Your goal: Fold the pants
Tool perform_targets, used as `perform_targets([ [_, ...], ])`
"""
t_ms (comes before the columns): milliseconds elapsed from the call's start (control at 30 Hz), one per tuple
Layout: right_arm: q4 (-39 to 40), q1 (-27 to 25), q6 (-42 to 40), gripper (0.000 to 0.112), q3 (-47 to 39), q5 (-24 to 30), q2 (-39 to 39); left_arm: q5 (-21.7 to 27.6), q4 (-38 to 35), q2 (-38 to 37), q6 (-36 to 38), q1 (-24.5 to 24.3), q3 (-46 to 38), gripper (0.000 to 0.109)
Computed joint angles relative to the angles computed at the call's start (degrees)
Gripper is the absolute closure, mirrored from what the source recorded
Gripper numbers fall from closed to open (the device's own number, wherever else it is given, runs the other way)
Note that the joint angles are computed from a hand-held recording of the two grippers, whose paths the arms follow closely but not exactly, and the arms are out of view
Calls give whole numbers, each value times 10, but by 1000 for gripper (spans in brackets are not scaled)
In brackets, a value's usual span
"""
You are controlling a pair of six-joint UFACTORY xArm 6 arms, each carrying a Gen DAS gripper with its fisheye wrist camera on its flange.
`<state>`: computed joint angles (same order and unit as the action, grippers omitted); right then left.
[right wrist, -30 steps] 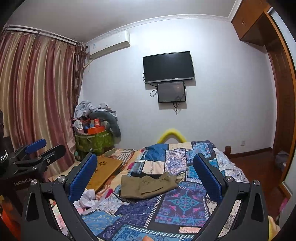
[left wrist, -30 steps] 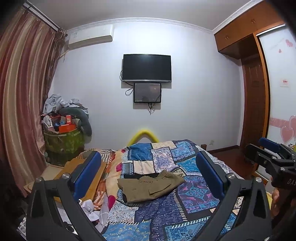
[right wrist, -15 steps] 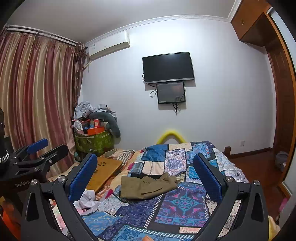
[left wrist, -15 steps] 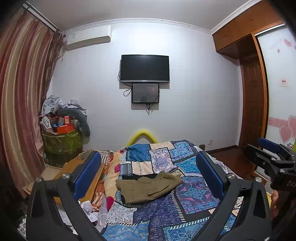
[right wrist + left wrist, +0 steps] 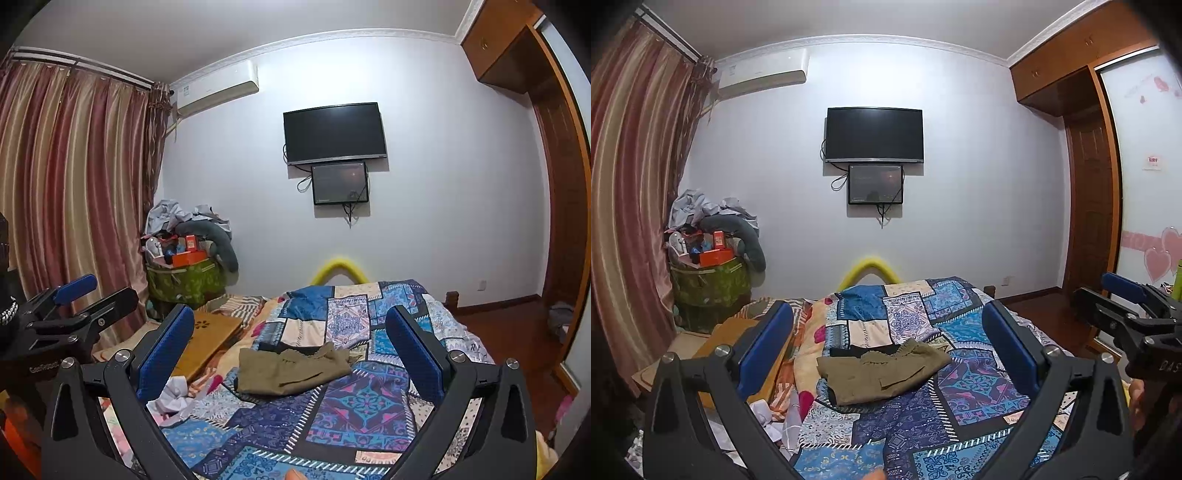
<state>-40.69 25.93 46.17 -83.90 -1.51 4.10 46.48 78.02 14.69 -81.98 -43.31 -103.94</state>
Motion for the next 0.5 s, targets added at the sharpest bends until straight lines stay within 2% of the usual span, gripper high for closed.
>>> perform_targets([
  [500, 2, 0, 2, 9, 3, -2, 0, -19, -19, 3, 19, 13, 3, 6],
])
